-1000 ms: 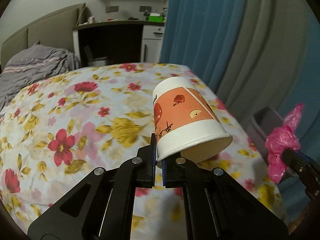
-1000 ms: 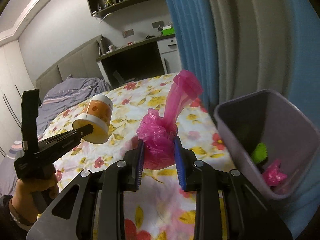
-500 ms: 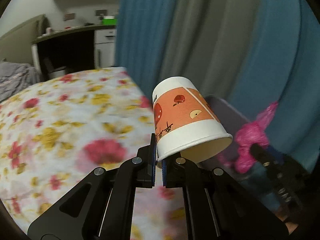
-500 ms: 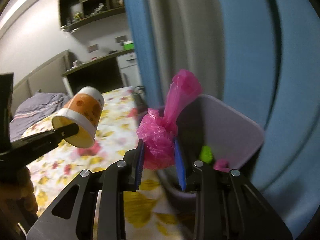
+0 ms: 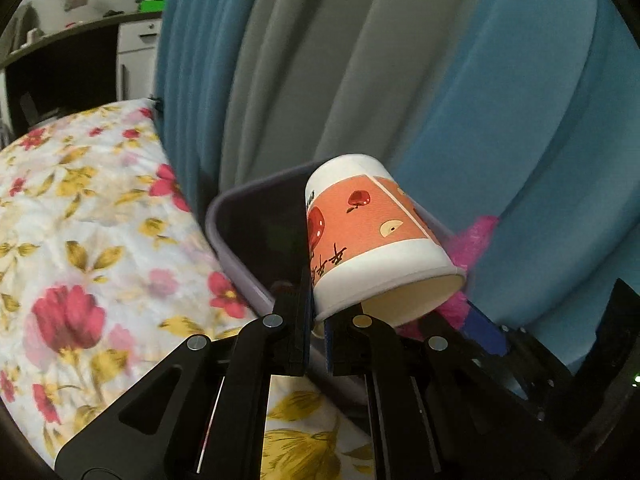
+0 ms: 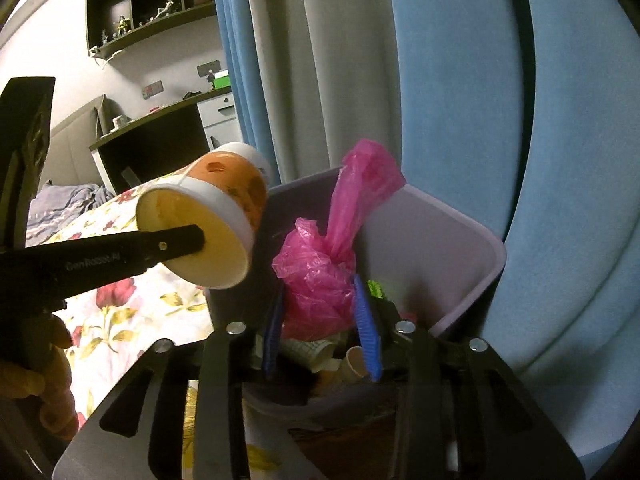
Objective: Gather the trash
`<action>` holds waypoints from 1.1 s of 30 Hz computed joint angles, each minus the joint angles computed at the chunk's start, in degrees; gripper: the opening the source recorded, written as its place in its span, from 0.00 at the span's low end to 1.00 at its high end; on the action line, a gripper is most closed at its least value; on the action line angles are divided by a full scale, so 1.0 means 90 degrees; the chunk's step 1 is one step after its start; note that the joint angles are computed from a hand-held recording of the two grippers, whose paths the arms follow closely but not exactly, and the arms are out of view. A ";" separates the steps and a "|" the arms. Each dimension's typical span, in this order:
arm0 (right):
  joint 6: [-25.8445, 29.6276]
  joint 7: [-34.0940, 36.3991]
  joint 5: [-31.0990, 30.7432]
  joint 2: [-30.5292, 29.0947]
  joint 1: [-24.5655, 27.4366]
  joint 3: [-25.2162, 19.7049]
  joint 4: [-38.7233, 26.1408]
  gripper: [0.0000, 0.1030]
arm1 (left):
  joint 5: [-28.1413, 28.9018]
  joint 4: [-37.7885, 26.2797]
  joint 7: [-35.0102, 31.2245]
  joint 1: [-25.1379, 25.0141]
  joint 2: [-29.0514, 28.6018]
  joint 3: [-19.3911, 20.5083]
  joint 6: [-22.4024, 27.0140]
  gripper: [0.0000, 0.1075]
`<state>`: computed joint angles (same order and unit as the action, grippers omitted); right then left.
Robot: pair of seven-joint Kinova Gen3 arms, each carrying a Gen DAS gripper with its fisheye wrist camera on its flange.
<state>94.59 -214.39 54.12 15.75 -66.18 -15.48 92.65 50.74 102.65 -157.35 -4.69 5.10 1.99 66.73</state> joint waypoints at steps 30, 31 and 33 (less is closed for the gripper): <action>0.0927 -0.0099 0.0117 0.0299 -0.0642 -0.0012 -0.0612 0.84 | 0.0527 0.1169 -0.0929 -0.0600 -0.1311 -0.1152 -0.1234 0.90; 0.0986 -0.0074 0.0141 0.0330 -0.0713 -0.0013 -0.0698 0.85 | 0.0541 0.1245 -0.1029 -0.0648 -0.1406 -0.1232 -0.1258 0.90; 0.1016 -0.0047 0.0175 0.0371 -0.0809 0.0003 -0.0820 0.85 | 0.0628 0.1392 -0.1316 -0.0748 -0.1578 -0.1453 -0.1214 0.91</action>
